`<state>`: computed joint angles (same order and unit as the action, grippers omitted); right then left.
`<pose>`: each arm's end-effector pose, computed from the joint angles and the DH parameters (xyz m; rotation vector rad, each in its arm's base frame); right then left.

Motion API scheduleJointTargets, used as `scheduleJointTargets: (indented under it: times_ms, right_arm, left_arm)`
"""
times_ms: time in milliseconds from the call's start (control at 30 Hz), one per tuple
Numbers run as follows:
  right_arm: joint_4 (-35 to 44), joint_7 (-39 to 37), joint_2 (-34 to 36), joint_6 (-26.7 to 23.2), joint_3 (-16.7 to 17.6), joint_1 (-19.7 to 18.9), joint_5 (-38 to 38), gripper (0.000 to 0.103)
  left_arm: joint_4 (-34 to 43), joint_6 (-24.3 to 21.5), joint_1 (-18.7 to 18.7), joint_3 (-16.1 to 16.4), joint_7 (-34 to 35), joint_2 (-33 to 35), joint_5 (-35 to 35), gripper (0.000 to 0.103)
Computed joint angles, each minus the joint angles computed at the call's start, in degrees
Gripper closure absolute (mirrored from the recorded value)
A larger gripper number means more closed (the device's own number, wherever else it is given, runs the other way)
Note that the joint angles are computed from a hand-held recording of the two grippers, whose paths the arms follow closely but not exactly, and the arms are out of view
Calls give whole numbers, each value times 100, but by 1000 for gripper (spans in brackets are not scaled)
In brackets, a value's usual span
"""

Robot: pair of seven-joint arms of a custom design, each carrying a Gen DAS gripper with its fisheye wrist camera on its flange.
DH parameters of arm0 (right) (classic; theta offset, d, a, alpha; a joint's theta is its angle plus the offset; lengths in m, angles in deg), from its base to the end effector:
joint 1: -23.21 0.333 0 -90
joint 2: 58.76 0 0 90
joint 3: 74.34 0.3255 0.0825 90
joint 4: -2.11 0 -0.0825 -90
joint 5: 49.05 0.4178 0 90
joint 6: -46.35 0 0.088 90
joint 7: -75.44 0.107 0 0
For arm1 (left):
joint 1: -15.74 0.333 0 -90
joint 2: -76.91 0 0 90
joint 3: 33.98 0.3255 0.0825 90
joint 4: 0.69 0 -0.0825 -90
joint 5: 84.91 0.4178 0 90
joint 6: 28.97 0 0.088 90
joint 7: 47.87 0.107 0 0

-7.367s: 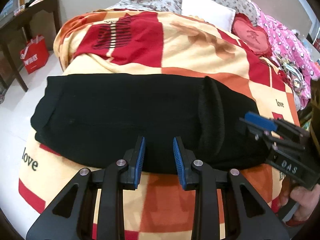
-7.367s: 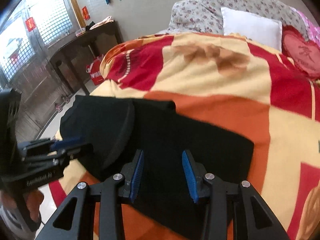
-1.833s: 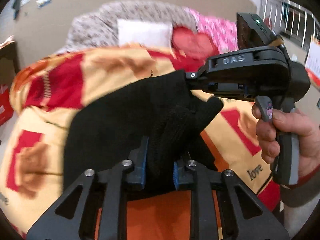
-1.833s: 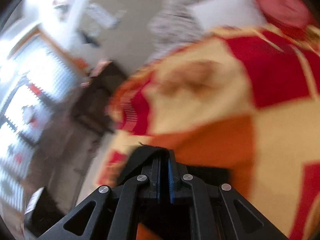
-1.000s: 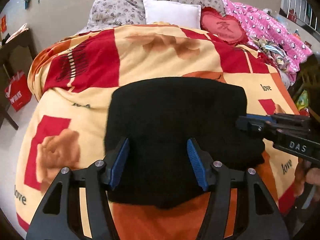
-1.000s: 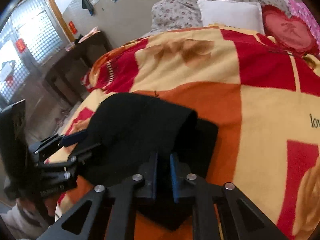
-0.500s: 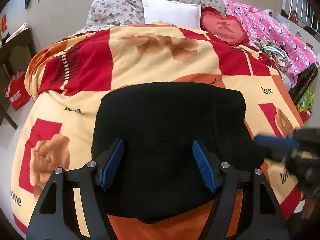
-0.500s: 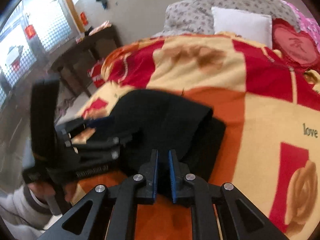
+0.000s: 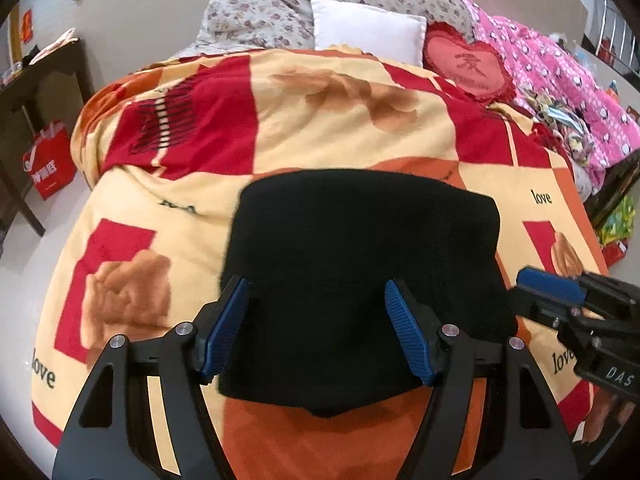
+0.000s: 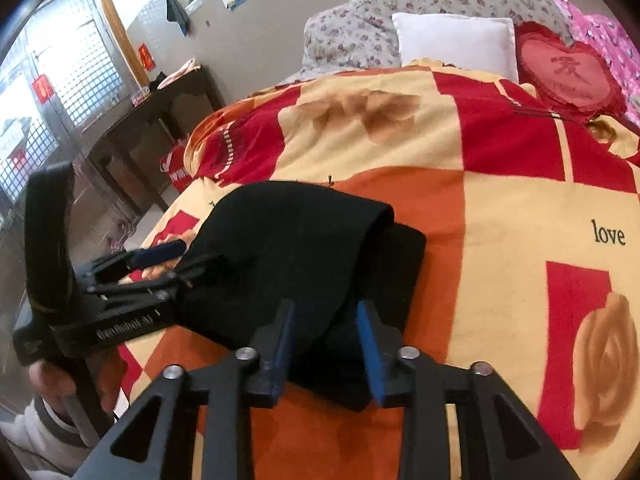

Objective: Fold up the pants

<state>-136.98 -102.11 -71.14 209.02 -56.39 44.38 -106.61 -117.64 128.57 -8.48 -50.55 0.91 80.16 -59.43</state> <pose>0.3710 0.3616 0.4223 -1.6624 1.7122 -0.5074 0.4719 -0.4266 0.4811 -1.5475 2.1930 -0.8695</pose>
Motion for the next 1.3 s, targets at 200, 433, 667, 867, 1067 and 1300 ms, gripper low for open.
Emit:
scheduleJointTargets:
  times_ms: [200, 433, 667, 867, 1067, 1300]
  right_arm:
    - [21, 197, 177, 336, -41, -88, -185, 72]
    - [275, 1126, 519, 708, -193, -240, -1272, 70]
    - [447, 2004, 536, 629, -410, 69, -2458, 69]
    - [617, 1985, 806, 794, -627, 233, -2616, 70]
    - [423, 1820, 491, -80, -583, 428, -2332, 97]
    - [568, 587, 583, -585, -461, 491, -1451, 100]
  left_arm:
    - [-197, 46, 71, -4, -211, -193, 170, 33]
    - [-139, 8, 79, -27, -16, -51, -183, 33]
    - [-101, 15, 53, 1, 16, -4, -167, 32]
    - [-43, -26, 33, 10, 47, 37, -208, 32]
    - [66, -140, 3, -16, 198, 63, -317, 32]
    - [227, -200, -105, -9, 81, 223, -188, 32]
